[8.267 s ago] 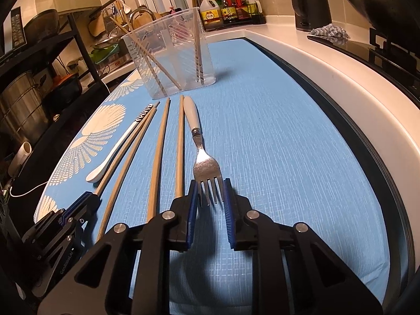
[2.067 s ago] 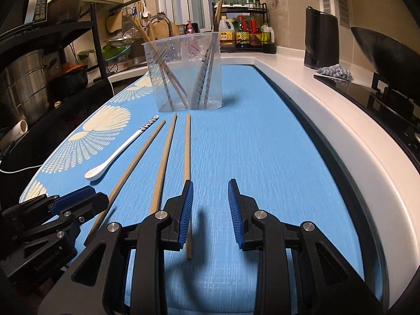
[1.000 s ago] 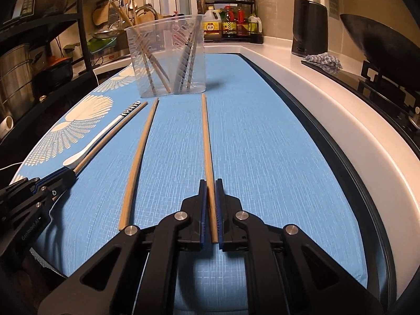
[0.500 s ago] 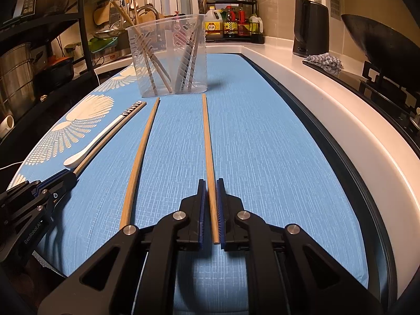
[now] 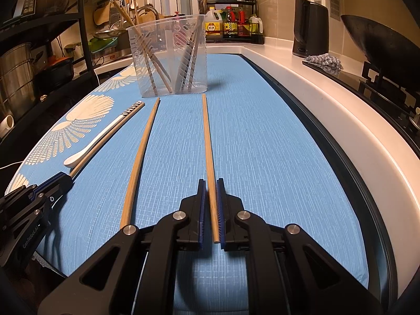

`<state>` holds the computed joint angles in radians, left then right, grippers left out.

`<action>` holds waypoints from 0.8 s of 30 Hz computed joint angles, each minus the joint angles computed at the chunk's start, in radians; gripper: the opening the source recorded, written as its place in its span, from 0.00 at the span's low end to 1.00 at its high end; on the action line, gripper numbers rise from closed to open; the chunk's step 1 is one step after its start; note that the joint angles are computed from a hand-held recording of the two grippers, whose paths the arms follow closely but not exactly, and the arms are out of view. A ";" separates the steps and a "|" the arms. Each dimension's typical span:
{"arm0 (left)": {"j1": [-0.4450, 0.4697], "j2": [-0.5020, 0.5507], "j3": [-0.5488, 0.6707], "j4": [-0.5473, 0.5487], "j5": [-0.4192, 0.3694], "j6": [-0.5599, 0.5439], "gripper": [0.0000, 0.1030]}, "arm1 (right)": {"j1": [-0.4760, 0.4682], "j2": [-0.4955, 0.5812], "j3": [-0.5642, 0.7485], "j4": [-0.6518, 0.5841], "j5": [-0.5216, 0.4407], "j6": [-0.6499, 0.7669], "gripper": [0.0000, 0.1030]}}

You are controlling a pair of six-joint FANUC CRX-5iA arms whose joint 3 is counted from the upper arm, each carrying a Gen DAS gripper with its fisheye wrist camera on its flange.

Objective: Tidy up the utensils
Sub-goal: 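Close the left gripper on a chopstick while the right gripper grasps another chopstick, then lift both chopsticks and carry them over the clear container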

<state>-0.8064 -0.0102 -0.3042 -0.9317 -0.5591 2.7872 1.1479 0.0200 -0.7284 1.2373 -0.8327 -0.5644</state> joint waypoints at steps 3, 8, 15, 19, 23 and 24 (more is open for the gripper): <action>0.001 0.000 0.000 0.000 0.001 0.003 0.06 | 0.000 -0.001 -0.001 0.000 0.000 0.000 0.09; -0.004 0.004 0.006 -0.006 -0.008 0.007 0.06 | 0.003 0.001 0.003 -0.003 -0.006 0.004 0.09; -0.004 0.005 0.007 -0.004 -0.008 0.006 0.06 | -0.001 -0.003 0.001 0.000 0.005 0.004 0.07; -0.004 0.005 0.006 -0.004 -0.007 0.004 0.06 | -0.002 -0.002 0.002 0.002 0.008 0.005 0.07; -0.001 0.005 0.006 0.000 -0.004 0.002 0.06 | -0.002 -0.003 0.003 0.000 0.014 0.008 0.06; 0.001 0.004 0.005 0.003 -0.001 -0.001 0.06 | -0.004 -0.005 0.002 -0.003 0.018 0.007 0.06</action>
<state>-0.8054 -0.0064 -0.2995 -0.9284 -0.5598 2.7864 1.1442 0.0148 -0.7262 1.2345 -0.8146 -0.5570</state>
